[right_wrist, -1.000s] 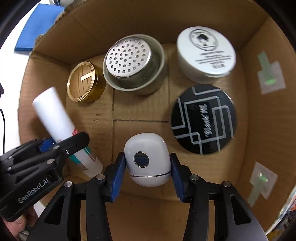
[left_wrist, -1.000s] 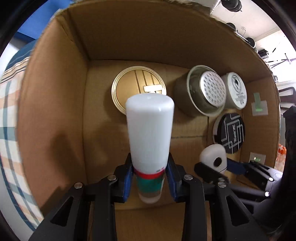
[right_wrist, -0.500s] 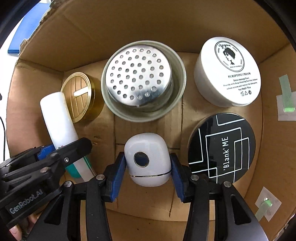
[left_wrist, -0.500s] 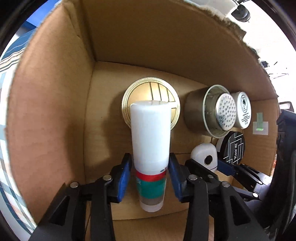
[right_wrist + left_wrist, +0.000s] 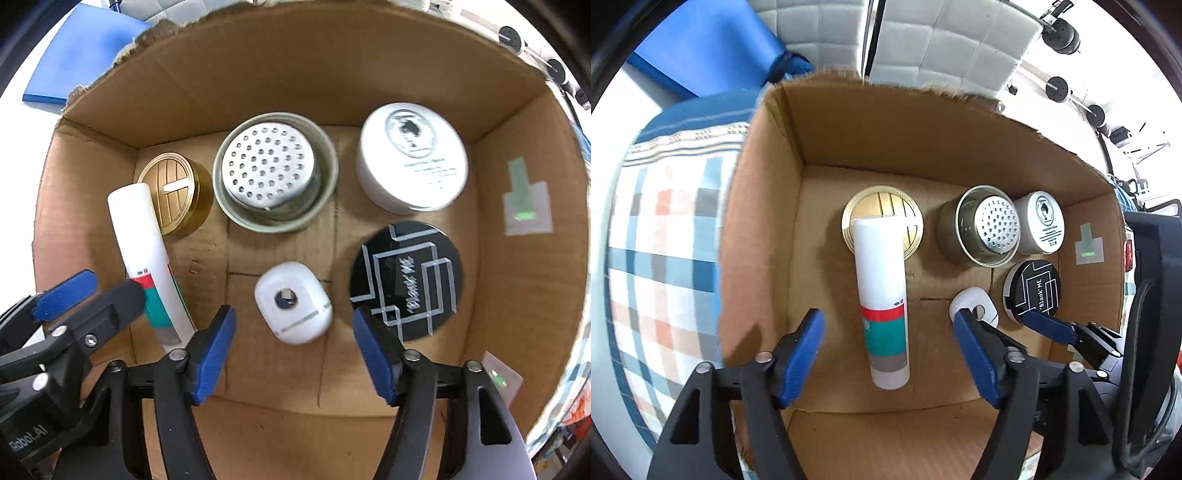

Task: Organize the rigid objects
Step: 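Open both grippers to release the tube and white case in the box, then lift both grippers out of the box and move toward the walnut and red packet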

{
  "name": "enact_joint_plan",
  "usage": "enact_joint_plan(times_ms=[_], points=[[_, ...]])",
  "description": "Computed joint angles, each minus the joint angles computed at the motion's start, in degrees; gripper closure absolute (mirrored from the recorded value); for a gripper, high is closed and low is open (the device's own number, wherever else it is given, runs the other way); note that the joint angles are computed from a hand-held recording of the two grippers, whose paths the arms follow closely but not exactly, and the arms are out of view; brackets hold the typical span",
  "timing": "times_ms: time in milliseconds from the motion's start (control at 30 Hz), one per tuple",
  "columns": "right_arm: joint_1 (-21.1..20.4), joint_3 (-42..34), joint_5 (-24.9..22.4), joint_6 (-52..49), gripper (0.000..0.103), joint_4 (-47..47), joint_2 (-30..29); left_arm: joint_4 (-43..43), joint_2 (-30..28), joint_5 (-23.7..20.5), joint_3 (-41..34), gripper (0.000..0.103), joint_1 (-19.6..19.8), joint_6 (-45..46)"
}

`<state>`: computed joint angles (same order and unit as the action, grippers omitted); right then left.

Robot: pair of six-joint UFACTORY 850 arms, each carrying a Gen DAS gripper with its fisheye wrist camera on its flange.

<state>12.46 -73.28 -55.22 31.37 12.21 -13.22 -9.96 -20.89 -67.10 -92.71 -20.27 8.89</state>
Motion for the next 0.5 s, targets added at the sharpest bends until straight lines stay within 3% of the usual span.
enact_joint_plan(times_ms=[100,167,233,400,500], points=[[-0.15,0.55,-0.95,0.39,0.031,-1.41,1.74,0.78,0.88,0.87,-0.11,0.023,-0.08,-1.13],[0.05,1.18,-1.31,0.95,0.022,-2.05,3.06,1.17,1.55,1.49,0.42,0.007,0.0,-1.45],[0.43,1.83,-1.62,1.42,0.013,-2.5,4.76,1.98,3.19,2.68,1.82,0.0,-0.35,-2.49],[2.8,2.99,-3.44,4.09,0.0,-5.64,8.79,4.75,6.72,4.36,4.19,0.0,-0.88,-4.1],[4.35,3.55,-4.1,5.44,0.0,-6.81,11.16,5.71,9.56,5.61,6.23,0.0,-1.36,-4.91]])
